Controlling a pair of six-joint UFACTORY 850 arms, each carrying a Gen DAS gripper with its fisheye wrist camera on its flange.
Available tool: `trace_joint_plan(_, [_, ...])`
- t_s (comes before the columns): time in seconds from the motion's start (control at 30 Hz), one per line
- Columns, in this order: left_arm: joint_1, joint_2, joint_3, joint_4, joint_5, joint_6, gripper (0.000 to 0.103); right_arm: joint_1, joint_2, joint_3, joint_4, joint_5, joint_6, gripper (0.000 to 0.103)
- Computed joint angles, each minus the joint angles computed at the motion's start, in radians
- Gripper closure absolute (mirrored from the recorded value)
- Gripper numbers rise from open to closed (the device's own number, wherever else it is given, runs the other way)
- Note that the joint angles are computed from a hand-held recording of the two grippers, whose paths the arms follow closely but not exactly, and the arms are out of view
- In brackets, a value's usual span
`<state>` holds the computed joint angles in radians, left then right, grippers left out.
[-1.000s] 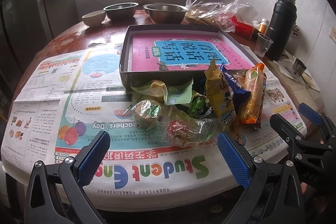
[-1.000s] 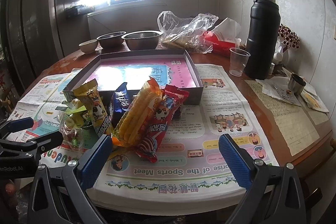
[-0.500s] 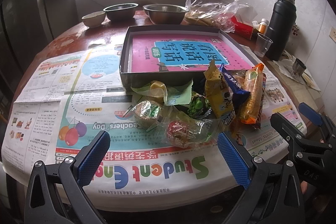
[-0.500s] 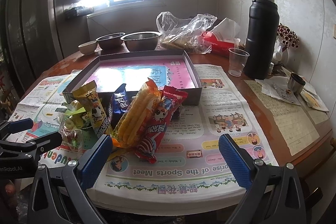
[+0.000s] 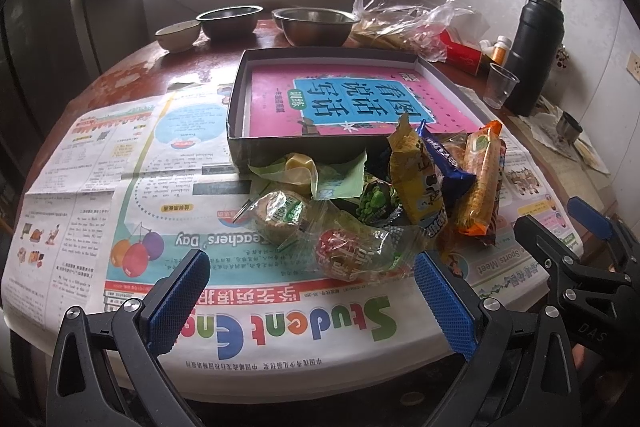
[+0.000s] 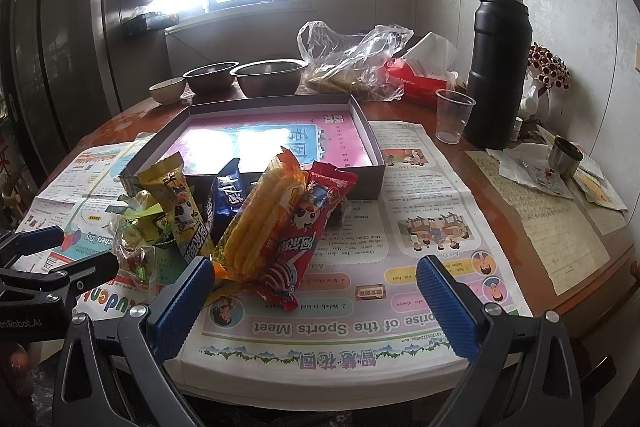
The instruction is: Organize snacks
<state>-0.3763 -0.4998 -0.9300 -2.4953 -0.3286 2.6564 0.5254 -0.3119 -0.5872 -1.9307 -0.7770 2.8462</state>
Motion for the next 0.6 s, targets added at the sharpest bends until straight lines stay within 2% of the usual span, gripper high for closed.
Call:
trace_joint_plan(0.2, [0.011,-0.007,-0.008,0.07,0.001,-0.074,0.002,-0.001,-0.002,0.0,-0.006,0.004,0.009,0.001])
trace_joint_plan(0.3, [0.023,-0.02,-0.026,0.149,0.005,-0.159,0.002,-0.004,-0.002,0.002,-0.014,0.005,0.018,0.001])
trace_joint_plan(0.47, [0.045,-0.05,-0.069,0.396,0.003,-0.432,0.002,-0.009,-0.002,0.006,-0.026,0.007,0.033,0.001])
trace_joint_plan(0.6, [0.044,-0.067,-0.087,0.528,-0.005,-0.565,0.002,-0.017,-0.006,0.005,-0.039,0.016,0.046,0.001])
